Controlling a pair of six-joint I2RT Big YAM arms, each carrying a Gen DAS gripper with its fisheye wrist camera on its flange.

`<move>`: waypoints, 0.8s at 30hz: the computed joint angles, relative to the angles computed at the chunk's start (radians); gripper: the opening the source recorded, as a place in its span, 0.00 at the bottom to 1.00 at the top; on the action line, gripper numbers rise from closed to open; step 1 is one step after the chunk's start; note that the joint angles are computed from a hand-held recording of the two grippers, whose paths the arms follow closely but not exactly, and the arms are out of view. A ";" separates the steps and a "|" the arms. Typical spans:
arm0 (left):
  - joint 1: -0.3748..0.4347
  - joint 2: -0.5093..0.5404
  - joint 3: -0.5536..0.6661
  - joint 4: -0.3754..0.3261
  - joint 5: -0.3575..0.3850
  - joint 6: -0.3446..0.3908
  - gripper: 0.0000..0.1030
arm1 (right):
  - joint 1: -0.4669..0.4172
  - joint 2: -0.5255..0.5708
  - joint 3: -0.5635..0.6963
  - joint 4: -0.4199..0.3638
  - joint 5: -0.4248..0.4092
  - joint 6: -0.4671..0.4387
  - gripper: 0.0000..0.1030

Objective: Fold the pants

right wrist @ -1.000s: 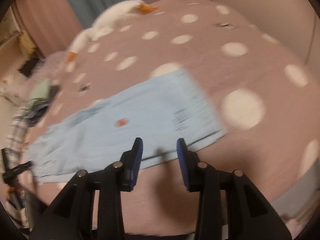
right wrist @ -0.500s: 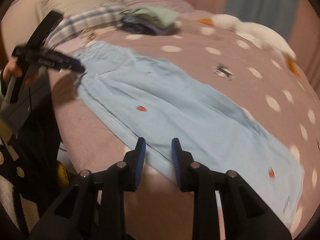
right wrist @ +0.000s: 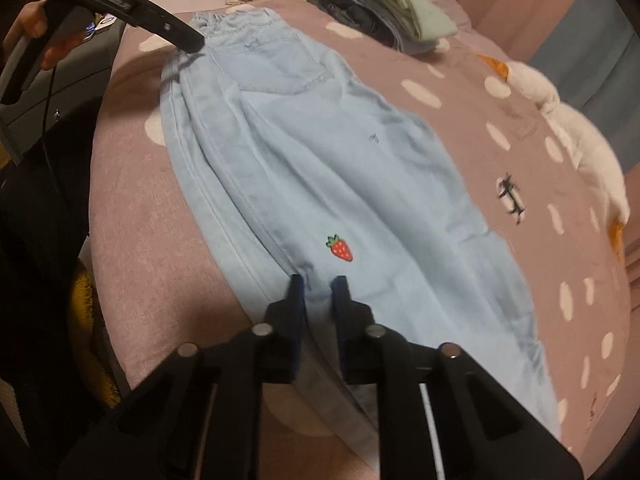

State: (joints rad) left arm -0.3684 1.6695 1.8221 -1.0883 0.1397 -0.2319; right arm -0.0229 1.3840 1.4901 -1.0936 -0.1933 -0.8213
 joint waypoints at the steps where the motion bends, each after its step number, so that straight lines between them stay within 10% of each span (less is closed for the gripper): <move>1: -0.001 0.000 0.002 0.000 -0.010 0.000 0.59 | -0.005 0.001 0.017 -0.028 -0.021 0.009 0.10; 7: 0.007 -0.003 0.015 -0.015 0.011 0.011 0.59 | -0.037 0.012 0.040 -0.146 -0.090 -0.011 0.11; 13: 0.020 -0.026 0.016 -0.004 0.012 0.016 0.59 | -0.037 0.046 0.100 -0.270 -0.160 0.026 0.36; 19: 0.041 0.005 0.035 0.066 0.040 -0.049 0.65 | -0.032 0.067 0.134 -0.133 -0.224 0.248 0.33; 24: 0.064 0.020 -0.004 0.034 0.114 -0.085 0.65 | 0.030 0.091 0.055 -0.076 -0.053 0.317 0.36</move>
